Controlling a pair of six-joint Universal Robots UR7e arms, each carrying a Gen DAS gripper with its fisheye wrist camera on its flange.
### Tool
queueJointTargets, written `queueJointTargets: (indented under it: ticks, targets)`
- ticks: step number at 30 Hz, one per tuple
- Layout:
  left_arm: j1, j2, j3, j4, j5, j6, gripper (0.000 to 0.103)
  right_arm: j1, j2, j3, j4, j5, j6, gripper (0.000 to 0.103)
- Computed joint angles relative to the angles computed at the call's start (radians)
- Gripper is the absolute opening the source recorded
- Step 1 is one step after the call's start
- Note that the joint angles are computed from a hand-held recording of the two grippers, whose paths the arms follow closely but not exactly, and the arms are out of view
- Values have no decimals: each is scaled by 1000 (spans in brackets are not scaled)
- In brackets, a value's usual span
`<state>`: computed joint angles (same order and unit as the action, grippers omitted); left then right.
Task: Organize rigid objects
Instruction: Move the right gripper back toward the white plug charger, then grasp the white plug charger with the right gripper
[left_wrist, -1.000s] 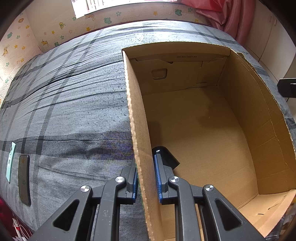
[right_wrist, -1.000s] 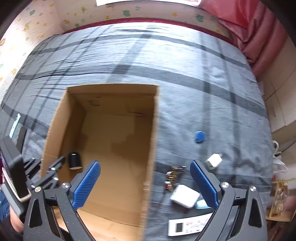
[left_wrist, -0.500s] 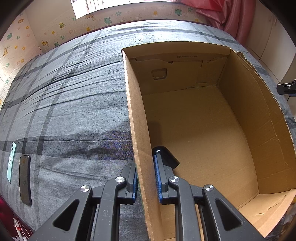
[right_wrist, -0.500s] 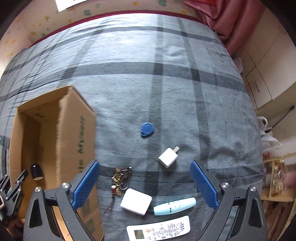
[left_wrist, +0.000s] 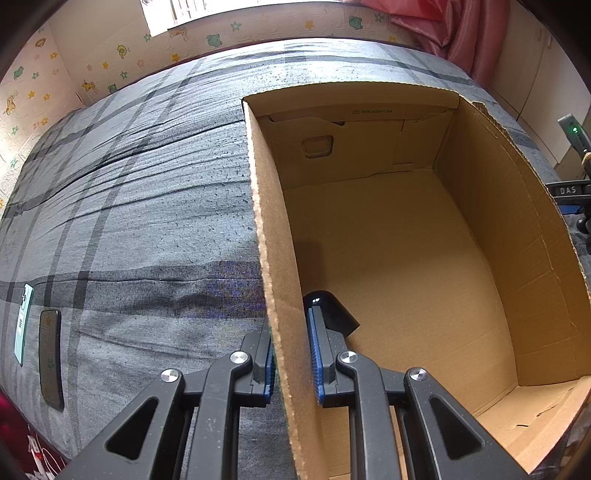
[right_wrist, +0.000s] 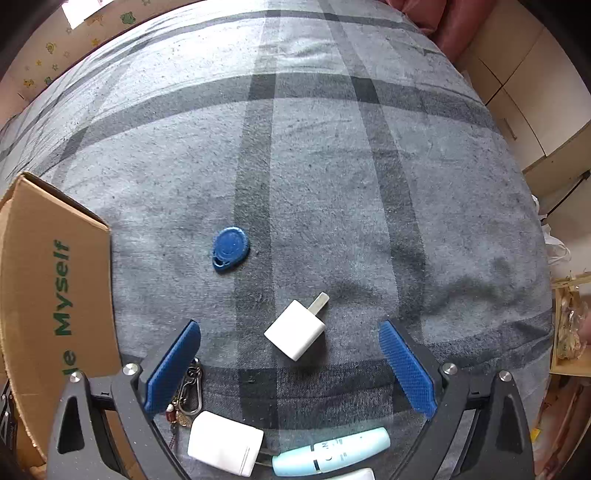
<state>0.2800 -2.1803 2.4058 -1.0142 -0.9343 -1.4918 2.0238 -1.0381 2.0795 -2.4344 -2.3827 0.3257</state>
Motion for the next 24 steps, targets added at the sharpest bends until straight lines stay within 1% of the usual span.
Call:
queueJointTargets:
  ticks: [6,9,11,12,13,14,16,19,24]
  targets:
    - [0,0,0,2,0,1,17,-10,19,-2,-12,-2,-10,97]
    - [0,2,1,1,0,0,17,-19,22,5,-17,7,-8,85]
    - [1,-1,1,0,0,0,17,-28,23,9,-20,21,-11,72]
    - [1,-2,1,1,0,-1,17,-32,25,10,-21,29,-10,68]
    - [0,-3,1,2,0,-1,17,-35,25,12,-21,32,-9,55]
    - [0,-3,0,2,0,-1,17,-35,29,9,-5,24,4,39]
    - [1,-3,0,2,0,0,17,-47,17,23,-2,29,13,40]
    - [1,-3,1,2,0,-1,17,-51,9,30,-20,26,-1,40]
    - [0,-6,1,4,0,-2,17,-47,1,18,7,14,-2,40]
